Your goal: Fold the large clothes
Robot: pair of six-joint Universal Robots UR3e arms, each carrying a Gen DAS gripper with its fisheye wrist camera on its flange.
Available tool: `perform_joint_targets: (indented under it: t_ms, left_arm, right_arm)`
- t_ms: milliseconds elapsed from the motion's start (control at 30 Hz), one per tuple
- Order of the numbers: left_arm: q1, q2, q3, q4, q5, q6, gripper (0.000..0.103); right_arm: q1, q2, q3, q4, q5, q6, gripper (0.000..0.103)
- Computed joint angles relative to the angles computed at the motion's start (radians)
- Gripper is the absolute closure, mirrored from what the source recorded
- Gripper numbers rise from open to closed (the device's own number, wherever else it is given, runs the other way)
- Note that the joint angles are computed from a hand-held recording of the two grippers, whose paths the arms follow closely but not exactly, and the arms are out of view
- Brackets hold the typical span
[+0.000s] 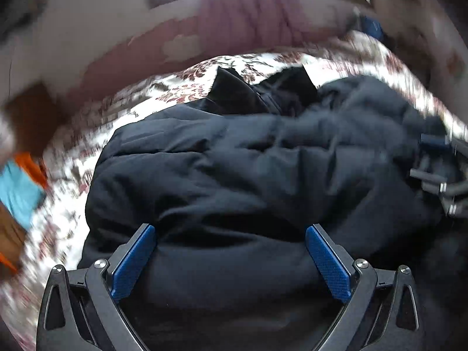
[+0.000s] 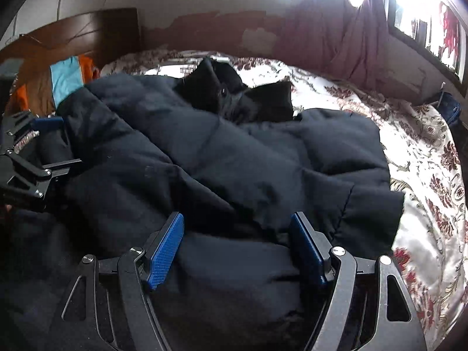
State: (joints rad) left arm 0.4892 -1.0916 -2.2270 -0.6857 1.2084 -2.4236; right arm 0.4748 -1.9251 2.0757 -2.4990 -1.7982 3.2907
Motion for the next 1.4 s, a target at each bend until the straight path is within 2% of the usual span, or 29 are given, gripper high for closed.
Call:
perform_joint_targets:
  t_ms: [67,200,333,400,433,500,600,633,700,733,833,900,967,1067,1167,1267,1333,1400]
  left_arm:
    - [-0.016,0.0,-0.034,0.052,0.021,0.006,0.0]
    - [-0.041,-0.032,-0.036,0.081,0.046,-0.013,0.0]
    - [-0.059,-0.048,-0.097,0.206,0.064,-0.021,0.0]
    - [-0.061,-0.06,-0.117,0.257,0.06,-0.022,0.0]
    - [-0.04,-0.043,-0.121,0.241,0.033,-0.013,0.0]
    - [0.01,-0.008,-0.095,0.145,-0.031,0.016,0.0]
    - [0.127,0.03,0.041,-0.204,-0.193,0.167,0.0]
    - [0.152,0.005,0.128,-0.338,-0.233,0.23,0.0]
    - [0.171,-0.051,0.261,-0.486,-0.285,0.269,0.0]
    - [0.168,-0.075,0.302,-0.505,-0.297,0.258,0.0]
    - [0.085,-0.24,0.474,-0.392,-0.256,0.066,0.0]
    - [-0.021,-0.412,0.623,-0.236,-0.154,-0.123,0.0]
    - [-0.106,-0.577,0.784,-0.151,-0.069,-0.257,0.0]
    - [-0.189,-0.797,1.029,-0.116,0.002,-0.381,0.0]
    - [-0.27,-1.03,1.34,-0.172,0.084,-0.481,0.0]
    - [-0.315,-1.189,1.57,-0.255,0.101,-0.55,0.0]
    - [-0.354,-1.3,1.745,-0.328,0.16,-0.576,0.001]
    - [-0.382,-1.38,1.881,-0.385,0.218,-0.585,0.009]
  right_arm:
    - [-0.01,0.014,0.003,-0.004,0.016,0.002,0.032]
    - [-0.063,-0.001,0.057,-0.037,0.078,-0.019,0.032]
    - [-0.076,-0.01,0.088,-0.059,0.094,-0.024,0.031]
    - [-0.093,-0.047,0.103,-0.046,0.126,-0.029,0.03]
    - [-0.12,-0.071,0.109,-0.037,0.163,-0.039,0.03]
    - [-0.241,-0.177,0.116,0.029,0.319,-0.073,0.029]
    - [-0.384,-0.224,0.042,0.132,0.445,-0.118,0.029]
    - [-0.428,-0.223,0.015,0.158,0.486,-0.136,0.028]
    - [-0.51,-0.16,-0.085,0.202,0.547,-0.162,0.026]
    - [-0.525,-0.108,-0.136,0.197,0.544,-0.159,0.026]
    - [-0.54,0.077,-0.295,0.17,0.519,-0.095,0.026]
    - [-0.541,0.218,-0.428,0.183,0.524,-0.024,0.026]
    - [-0.521,0.341,-0.543,0.178,0.504,0.025,0.027]
    - [-0.477,0.512,-0.706,0.162,0.462,0.092,0.029]
    - [-0.444,0.653,-0.848,0.157,0.448,0.145,0.041]
    - [-0.405,0.778,-1.007,0.221,0.386,0.155,0.057]
    - [-0.4,0.858,-1.115,0.266,0.38,0.17,0.06]
    - [-0.401,0.923,-1.19,0.288,0.393,0.196,0.06]
